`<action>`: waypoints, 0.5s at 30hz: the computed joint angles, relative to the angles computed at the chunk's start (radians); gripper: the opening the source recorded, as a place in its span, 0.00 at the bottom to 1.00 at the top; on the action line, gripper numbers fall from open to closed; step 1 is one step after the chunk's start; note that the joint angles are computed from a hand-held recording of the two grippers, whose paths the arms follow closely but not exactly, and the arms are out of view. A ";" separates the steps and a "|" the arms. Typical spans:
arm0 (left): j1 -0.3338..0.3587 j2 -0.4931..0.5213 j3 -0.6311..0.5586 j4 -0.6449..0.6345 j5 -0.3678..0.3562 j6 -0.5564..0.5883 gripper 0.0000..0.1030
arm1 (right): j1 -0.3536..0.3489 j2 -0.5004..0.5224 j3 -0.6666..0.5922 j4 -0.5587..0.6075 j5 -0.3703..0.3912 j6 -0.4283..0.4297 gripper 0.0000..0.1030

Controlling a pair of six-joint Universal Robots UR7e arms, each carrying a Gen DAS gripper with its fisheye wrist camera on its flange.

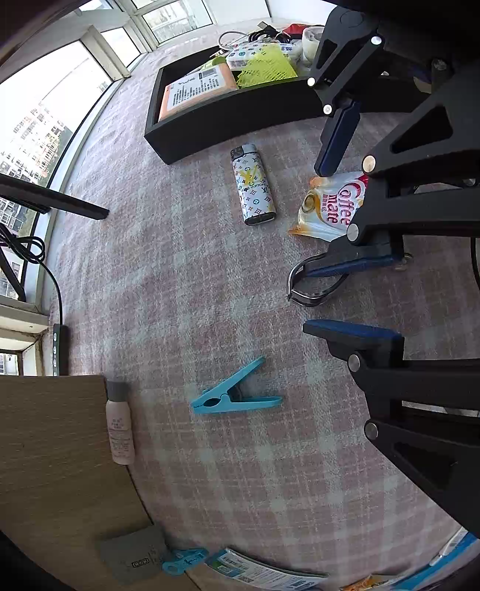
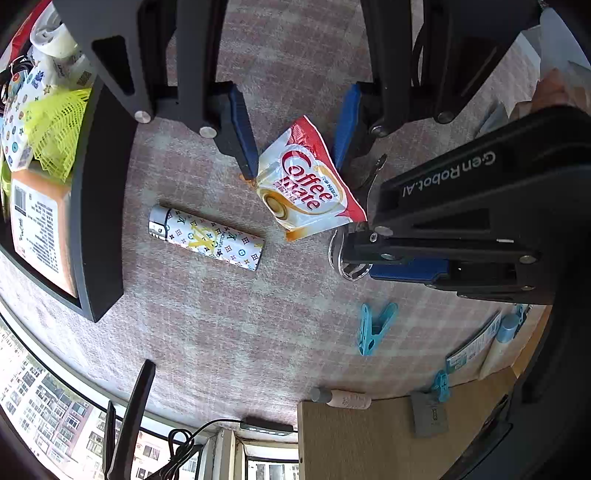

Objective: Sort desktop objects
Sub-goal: 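Grasp the silver metal clip with the left tool while the right tool grasps the Coffee-mate packet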

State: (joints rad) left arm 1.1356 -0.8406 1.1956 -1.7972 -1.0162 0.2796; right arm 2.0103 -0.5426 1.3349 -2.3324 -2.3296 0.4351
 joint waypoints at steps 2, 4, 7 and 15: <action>-0.004 -0.004 0.017 -0.033 0.022 0.015 0.23 | -0.002 -0.005 0.006 -0.022 0.010 -0.007 0.38; -0.004 -0.003 0.014 -0.043 0.033 0.021 0.23 | -0.003 -0.006 0.007 -0.030 0.013 -0.011 0.38; -0.005 -0.004 0.022 -0.070 0.067 0.042 0.19 | -0.003 -0.005 0.002 -0.042 0.021 -0.020 0.38; 0.005 0.001 0.004 -0.065 0.069 0.067 0.14 | -0.018 -0.009 -0.008 -0.057 0.099 0.006 0.37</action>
State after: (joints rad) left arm 1.1407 -0.8393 1.1996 -1.8619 -0.9476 0.3464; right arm 1.9919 -0.5518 1.3269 -2.3893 -2.2310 0.4411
